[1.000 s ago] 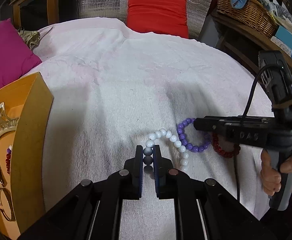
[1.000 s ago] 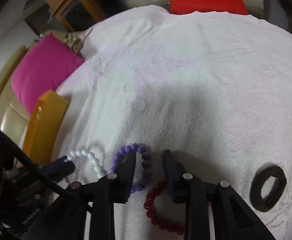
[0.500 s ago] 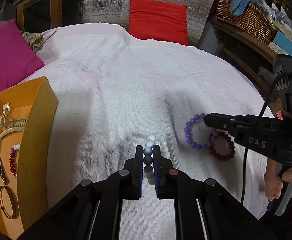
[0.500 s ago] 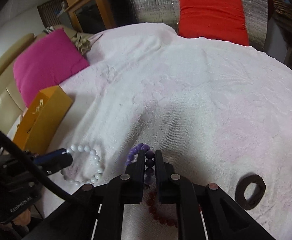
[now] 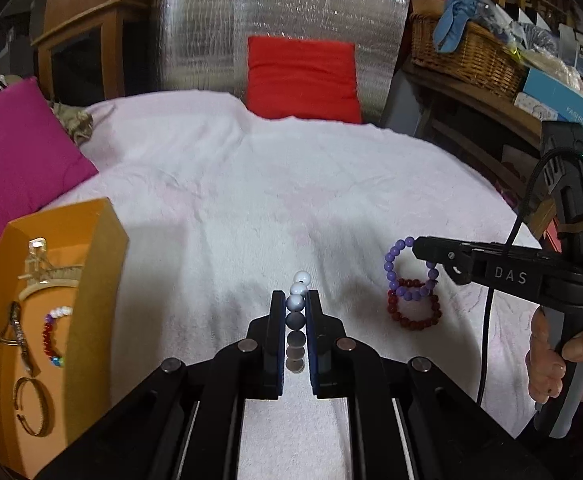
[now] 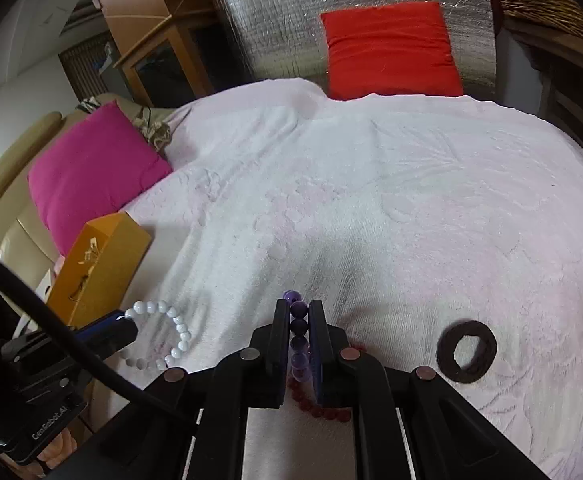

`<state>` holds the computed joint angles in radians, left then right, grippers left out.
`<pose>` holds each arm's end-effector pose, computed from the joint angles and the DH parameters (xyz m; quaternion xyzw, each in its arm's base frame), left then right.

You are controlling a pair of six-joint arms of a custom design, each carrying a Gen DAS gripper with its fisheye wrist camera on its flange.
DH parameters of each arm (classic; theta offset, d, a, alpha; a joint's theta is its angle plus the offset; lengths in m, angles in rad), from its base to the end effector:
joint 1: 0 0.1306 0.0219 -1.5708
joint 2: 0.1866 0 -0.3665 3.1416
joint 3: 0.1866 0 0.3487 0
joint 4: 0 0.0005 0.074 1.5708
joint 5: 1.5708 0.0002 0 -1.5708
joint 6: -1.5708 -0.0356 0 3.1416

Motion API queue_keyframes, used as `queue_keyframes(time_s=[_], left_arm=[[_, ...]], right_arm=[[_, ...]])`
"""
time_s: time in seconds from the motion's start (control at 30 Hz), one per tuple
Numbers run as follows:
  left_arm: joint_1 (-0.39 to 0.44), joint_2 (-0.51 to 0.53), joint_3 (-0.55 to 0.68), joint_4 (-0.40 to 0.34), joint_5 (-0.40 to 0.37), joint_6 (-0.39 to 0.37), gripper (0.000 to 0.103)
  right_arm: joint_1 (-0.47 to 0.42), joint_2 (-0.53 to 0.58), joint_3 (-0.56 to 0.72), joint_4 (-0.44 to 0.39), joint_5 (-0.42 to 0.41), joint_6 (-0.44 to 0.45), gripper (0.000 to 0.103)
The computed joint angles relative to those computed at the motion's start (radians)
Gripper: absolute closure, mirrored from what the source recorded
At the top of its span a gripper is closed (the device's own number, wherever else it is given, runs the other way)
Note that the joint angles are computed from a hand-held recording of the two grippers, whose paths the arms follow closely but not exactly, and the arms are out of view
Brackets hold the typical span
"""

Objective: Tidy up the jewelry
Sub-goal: 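Carry the white and purple bracelets into the orange box while opening both tools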

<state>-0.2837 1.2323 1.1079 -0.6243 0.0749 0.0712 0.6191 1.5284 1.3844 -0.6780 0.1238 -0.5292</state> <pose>0.3760 -0.1129 0.3749 0.1120 0.9093 -0.1043 0.3870 0.4051 0.2826 0.3630 -0.0191 0.9290 0.1499 0.3378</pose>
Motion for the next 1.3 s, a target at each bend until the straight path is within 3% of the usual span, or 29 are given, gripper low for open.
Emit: queue_keyframes(time_s=[0.2, 0.43, 0.73, 0.83, 1.03, 1.3], left_arm=[[0.031, -0.095, -0.053, 0.02, -0.008, 0.038, 0.093], [0.093, -0.224, -0.114, -0.006, -0.03, 0.053, 0.093], [0.353, -0.39, -0.131, -0.132, 0.037, -0.027, 0.093], [0.451, -0.409, -0.135, -0.16, 0.071, -0.053, 0.093], [0.566, -0.406, -0.155, -0.181, 0.119, -0.079, 0.093], [0.636, -0.354, -0.174, -0.193, 0.165, -0.102, 0.093]], right_arm=[[0.034, -0.022, -0.003, 0.025, 0.015, -0.003, 0.093], [0.075, -0.032, 0.009, 0.065, 0.009, -0.005, 0.093], [0.116, -0.048, 0.013, 0.148, -0.014, -0.022, 0.093], [0.119, -0.045, 0.02, 0.175, -0.038, -0.037, 0.093], [0.149, 0.008, 0.081, 0.202, -0.105, -0.041, 0.093], [0.253, 0.194, 0.32, 0.088, -0.171, 0.024, 0.093]])
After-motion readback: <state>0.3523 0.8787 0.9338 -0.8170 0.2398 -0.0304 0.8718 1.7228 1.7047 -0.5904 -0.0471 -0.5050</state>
